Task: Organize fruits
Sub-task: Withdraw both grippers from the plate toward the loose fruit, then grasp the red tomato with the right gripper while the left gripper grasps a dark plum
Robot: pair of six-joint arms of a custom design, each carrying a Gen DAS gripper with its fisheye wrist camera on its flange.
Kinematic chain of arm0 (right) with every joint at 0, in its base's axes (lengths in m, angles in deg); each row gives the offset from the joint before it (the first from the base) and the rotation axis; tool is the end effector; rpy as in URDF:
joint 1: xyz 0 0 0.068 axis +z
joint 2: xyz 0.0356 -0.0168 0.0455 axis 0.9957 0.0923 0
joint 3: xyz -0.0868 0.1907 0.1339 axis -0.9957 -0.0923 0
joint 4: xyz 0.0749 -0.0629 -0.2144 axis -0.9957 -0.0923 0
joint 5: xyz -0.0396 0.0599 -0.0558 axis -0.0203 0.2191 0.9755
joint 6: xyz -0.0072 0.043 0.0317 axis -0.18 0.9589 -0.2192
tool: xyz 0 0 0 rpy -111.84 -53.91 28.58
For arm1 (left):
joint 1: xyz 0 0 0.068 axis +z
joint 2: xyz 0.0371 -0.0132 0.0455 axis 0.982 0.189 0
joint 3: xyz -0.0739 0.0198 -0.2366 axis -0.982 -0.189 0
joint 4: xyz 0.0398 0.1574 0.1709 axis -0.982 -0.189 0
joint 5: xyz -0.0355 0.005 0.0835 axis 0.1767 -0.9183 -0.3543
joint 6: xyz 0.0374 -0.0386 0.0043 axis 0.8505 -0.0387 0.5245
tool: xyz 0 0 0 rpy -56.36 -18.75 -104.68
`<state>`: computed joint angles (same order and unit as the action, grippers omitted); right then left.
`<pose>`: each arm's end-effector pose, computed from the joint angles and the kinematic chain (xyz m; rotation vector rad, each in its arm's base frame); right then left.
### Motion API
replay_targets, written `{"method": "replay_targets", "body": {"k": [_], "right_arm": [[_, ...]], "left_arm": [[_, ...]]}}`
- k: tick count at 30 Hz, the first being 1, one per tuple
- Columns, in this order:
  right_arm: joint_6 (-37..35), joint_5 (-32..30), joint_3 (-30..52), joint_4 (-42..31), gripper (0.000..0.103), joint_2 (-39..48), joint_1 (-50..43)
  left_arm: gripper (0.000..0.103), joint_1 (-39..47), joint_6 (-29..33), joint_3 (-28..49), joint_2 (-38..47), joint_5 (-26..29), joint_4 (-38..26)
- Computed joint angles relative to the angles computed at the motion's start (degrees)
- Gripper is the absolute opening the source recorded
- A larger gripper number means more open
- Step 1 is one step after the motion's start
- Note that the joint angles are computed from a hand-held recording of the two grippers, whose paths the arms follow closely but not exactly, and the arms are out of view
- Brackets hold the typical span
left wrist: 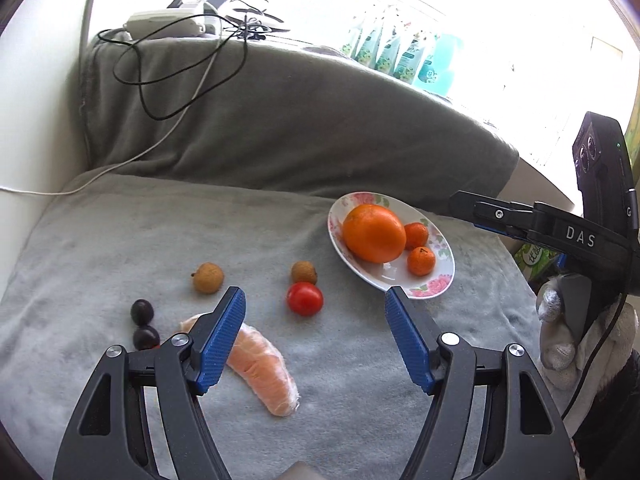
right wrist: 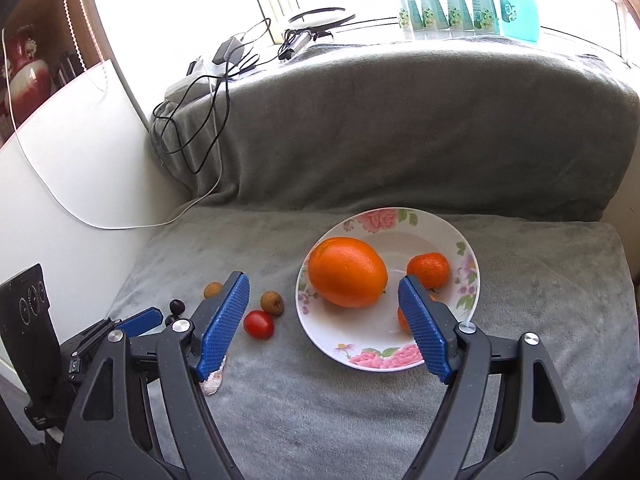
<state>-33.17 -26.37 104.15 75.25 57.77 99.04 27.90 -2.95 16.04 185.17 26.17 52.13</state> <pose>0.2932 0.0882 0.1781 -0.4781 2.3190 0.5556 0.2153 -0.2396 0.1283 -0.2037 2.2772 -0.2938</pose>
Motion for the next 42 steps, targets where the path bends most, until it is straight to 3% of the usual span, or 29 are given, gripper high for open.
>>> {"method": "replay_targets", "body": {"k": [11, 23, 27, 35, 37, 42], "right_arm": [[-0.5, 4.8, -3.1, 3.0, 0.080, -0.3, 8.3], [-2.1, 8.1, -4.3, 6.0, 0.080, 4.2, 13.6], [-1.8, 7.7, -4.2, 6.7, 0.080, 6.1, 14.0], [-1.7, 8.1, -3.2, 7.6, 0.080, 9.4, 15.2], [-1.5, 8.0, -2.9, 7.8, 0.079, 10.0, 15.5], [-1.8, 8.5, -2.2, 7.7, 0.072, 11.1, 16.3]], "left_arm": [[0.072, 3.5, -4.6, -13.9, -8.6, -1.1, 0.8], [0.071, 3.8, -7.6, -19.4, -8.8, -0.9, 2.6], [0.062, 4.6, -7.8, -20.2, -7.6, 0.5, 4.7], [0.060, 7.3, -6.9, -21.9, -6.7, 3.2, 8.2], [0.055, 8.1, -6.5, -22.1, -6.3, 4.1, 9.0], [0.048, 10.9, -5.4, -22.0, -5.3, 6.7, 10.6]]}}
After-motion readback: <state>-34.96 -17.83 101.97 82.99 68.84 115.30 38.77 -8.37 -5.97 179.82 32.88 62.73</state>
